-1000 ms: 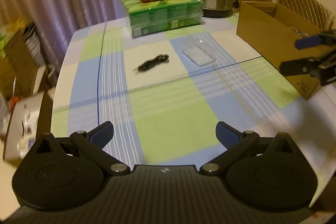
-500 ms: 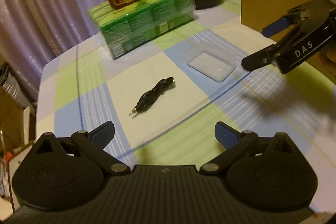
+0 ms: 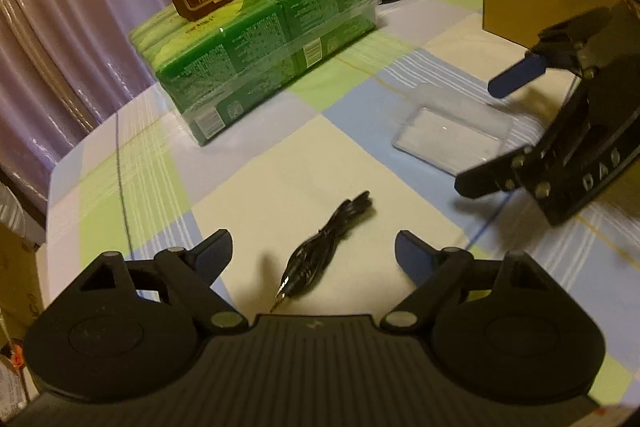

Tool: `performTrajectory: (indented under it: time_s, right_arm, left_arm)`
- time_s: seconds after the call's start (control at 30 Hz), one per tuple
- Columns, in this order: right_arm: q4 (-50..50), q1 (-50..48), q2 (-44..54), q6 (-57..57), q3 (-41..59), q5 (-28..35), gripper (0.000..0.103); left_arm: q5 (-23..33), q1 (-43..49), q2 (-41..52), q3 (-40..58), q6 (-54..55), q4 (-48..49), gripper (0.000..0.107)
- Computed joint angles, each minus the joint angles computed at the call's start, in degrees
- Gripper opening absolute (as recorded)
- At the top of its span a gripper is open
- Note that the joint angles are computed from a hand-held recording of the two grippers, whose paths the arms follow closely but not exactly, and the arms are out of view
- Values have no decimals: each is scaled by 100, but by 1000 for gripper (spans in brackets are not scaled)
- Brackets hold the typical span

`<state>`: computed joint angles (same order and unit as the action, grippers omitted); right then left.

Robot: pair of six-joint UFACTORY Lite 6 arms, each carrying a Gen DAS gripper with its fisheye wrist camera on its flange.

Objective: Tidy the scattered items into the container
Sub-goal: 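Grasp the black cable with the left tool while the right tool grasps the clear tray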

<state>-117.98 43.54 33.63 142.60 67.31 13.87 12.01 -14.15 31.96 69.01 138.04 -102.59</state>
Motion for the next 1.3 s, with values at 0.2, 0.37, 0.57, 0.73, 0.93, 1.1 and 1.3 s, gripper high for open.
performTrajectory:
  time_s: [0.2,0.37,0.57,0.73,0.93,1.1,1.3]
  right_arm:
    - [-309,27,162,291,76,188,73]
    - [220,71,245,-297,235,227,58]
    - [661,292,-80,-635,-122,344,54]
    - [904,727,-814,-518,-981,576,54]
    - [1914,1728,-2443,-383,-2664,1009,54]
    - [3969,3359,-3890,-971,-3851,1869,54]
    - [5661,5354,-4463,-816,-4281,3097,54]
  left_arm:
    - [-13,-43,538,568,-718,685,71]
    - [56,-37,672,656,-816,790,61]
    - [-1,-78,604,678,-1827,1719,26]
    - [-236,-220,113,94,-2481,2177,19]
    - [-136,-383,-1300,-1620,-3095,2261,11]
    - [35,-777,-3049,-3473,-4221,2765,11]
    - [-71,-1965,-5585,-5380,-7814,5097,11]
